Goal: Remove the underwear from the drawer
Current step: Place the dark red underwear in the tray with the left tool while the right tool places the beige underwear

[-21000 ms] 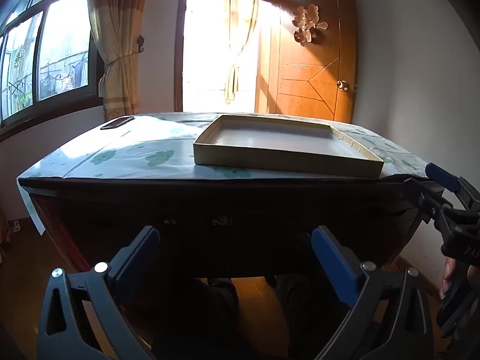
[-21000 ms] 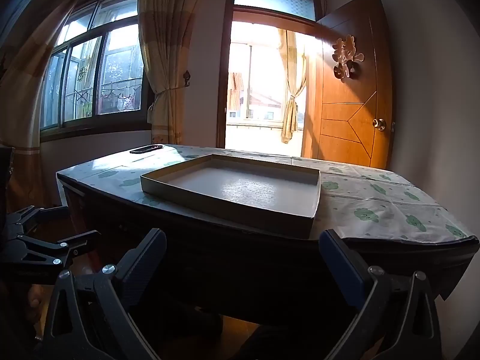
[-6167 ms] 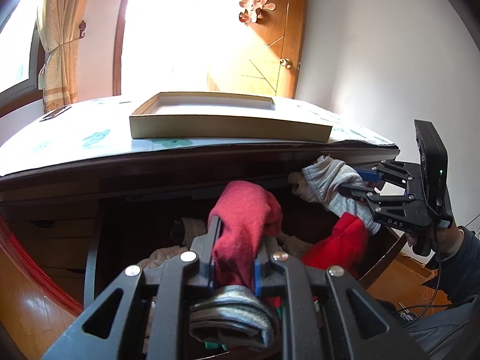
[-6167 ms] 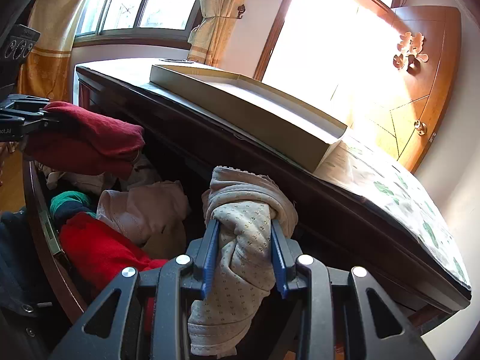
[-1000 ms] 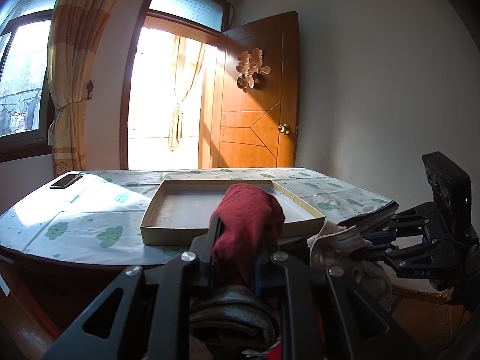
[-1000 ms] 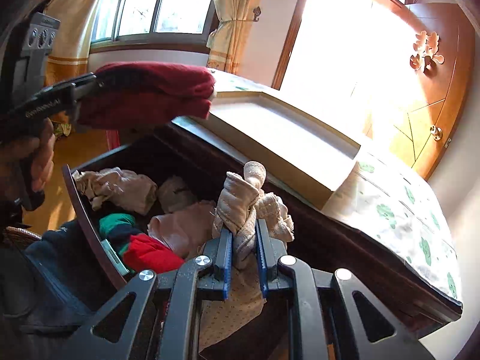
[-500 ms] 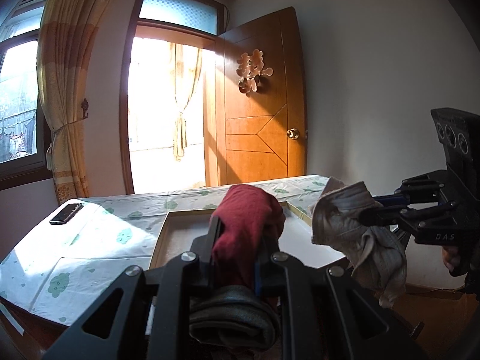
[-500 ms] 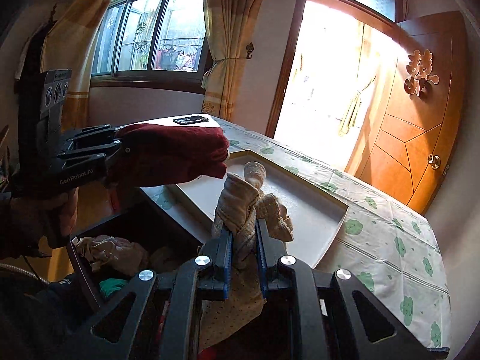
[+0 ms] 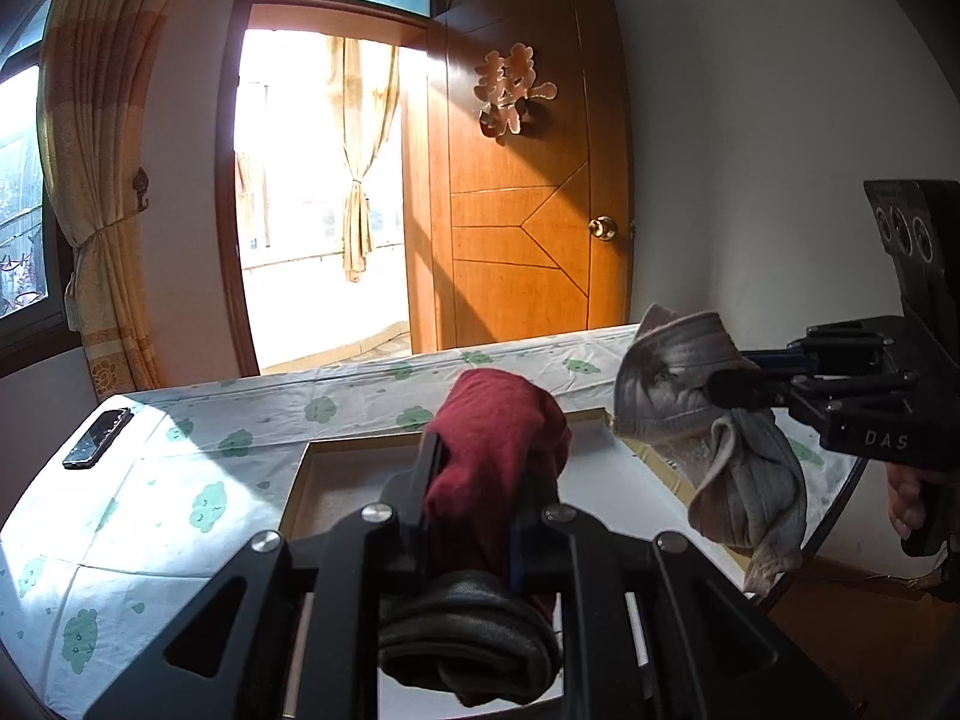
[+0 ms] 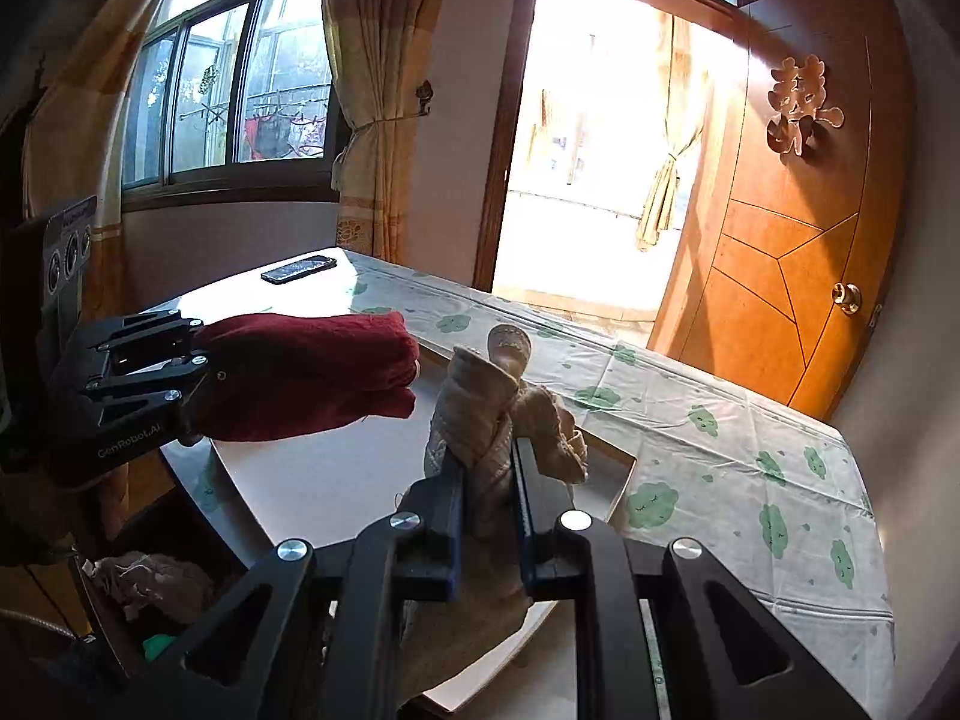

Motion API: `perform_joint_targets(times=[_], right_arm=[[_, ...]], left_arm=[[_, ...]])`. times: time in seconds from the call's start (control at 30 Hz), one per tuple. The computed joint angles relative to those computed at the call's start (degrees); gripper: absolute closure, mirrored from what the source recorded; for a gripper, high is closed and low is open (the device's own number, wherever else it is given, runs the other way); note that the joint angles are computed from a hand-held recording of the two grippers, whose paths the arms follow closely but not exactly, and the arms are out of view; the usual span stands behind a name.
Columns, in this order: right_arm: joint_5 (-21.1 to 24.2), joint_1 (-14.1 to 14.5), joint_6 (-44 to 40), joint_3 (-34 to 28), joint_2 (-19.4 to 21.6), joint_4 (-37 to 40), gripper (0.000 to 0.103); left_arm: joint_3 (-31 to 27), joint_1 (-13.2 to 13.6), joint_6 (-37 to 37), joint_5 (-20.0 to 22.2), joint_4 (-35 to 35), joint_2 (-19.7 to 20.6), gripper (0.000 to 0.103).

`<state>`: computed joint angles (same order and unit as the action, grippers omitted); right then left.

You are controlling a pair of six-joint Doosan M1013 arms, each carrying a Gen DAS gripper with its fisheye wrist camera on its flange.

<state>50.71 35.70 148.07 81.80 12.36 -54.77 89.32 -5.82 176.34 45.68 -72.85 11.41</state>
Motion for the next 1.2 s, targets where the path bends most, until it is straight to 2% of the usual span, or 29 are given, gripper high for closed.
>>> perform_joint_targets(times=[0.23, 0.37, 0.63, 0.87, 1.0, 1.03, 1.1, 1.2], right_arm=[[-0.2, -4.1, -1.3, -1.7, 1.5, 4.3, 0.087], [-0.3, -6.0, -2.0, -2.4, 2.2, 7.4, 0.087], [-0.3, -7.9, -3.1, -3.5, 3.6, 10.2, 0.087], [0.3, -9.4, -3.5, -3.7, 4.5, 11.6, 0.087], [-0.3, -10.3, -3.0, -3.1, 4.7, 13.2, 0.087], [-0.7, -10.4, -2.9, -2.9, 4.6, 13.5, 0.086], [-0.9, -10.5, -2.5, -2.9, 4.7, 13.2, 0.084], [-0.9, -10.8, -3.0, -3.2, 4.8, 14.8, 0.076]], left_arm=[[-5.0, -4.0, -11.1, -2.5, 9.0, 2.9, 0.088], [-6.6, -6.0, -14.8, -4.6, 12.9, 3.9, 0.088], [-10.4, -7.9, -27.7, -3.8, 20.0, 6.7, 0.088], [-11.5, -9.0, -32.5, -3.1, 23.4, 7.9, 0.088], [-12.6, -9.6, -35.6, -0.8, 26.9, 8.8, 0.087], [-12.8, -9.7, -36.3, -0.5, 27.6, 9.0, 0.087], [-12.7, -9.9, -37.1, -0.6, 28.4, 9.1, 0.078], [-12.3, -10.1, -36.9, -0.9, 29.3, 8.8, 0.071]])
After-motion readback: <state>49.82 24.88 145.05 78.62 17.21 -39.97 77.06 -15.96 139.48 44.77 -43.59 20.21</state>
